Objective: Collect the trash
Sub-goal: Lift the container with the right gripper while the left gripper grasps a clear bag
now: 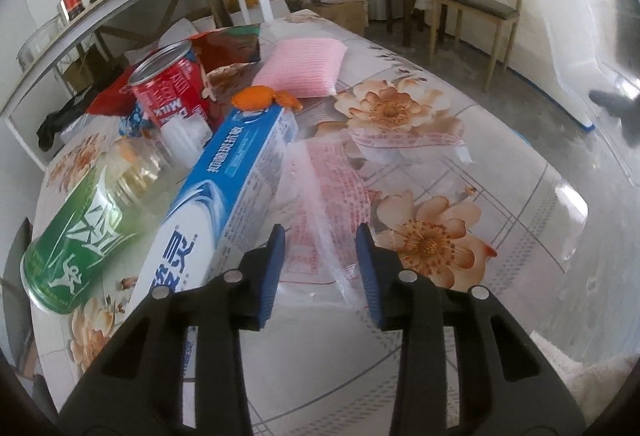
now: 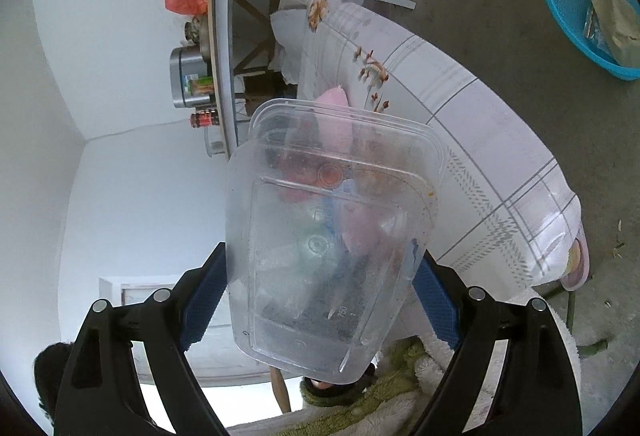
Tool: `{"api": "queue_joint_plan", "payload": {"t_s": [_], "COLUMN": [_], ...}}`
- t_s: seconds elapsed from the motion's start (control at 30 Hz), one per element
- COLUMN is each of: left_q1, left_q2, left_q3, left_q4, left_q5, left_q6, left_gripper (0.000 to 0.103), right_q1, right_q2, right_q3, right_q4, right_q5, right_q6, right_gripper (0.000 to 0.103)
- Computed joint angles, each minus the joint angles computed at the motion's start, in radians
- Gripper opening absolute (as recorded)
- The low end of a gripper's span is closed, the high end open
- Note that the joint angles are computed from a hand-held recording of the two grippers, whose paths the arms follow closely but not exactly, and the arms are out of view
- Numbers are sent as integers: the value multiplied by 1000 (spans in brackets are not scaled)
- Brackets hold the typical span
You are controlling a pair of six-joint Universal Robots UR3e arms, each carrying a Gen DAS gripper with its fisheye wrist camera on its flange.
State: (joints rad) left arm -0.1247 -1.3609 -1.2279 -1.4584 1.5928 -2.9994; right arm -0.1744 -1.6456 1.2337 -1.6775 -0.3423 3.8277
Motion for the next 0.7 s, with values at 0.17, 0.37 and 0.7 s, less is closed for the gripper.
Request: {"api": "queue_joint_plan", "payload": {"t_s": [0.17, 0.37, 0.7], "left_q1": [36, 47, 19], "left_q2": [11, 8, -108], "left_q3": [43, 104, 364], "left_q4": [-44, -70, -115], "left_q5": [-38, -58, -134], "left_q6": [-47, -77, -90], "left_gripper": [26, 23, 20], "right_q1": [-66, -153, -414], "right_q2": [-74, -143, -196], "right_q3": [72, 97, -142], "right_q4": [87, 244, 1030], "right_q5": [40, 80, 98], "right_q6": [-90, -219, -771], "right_gripper": [84, 84, 84]}}
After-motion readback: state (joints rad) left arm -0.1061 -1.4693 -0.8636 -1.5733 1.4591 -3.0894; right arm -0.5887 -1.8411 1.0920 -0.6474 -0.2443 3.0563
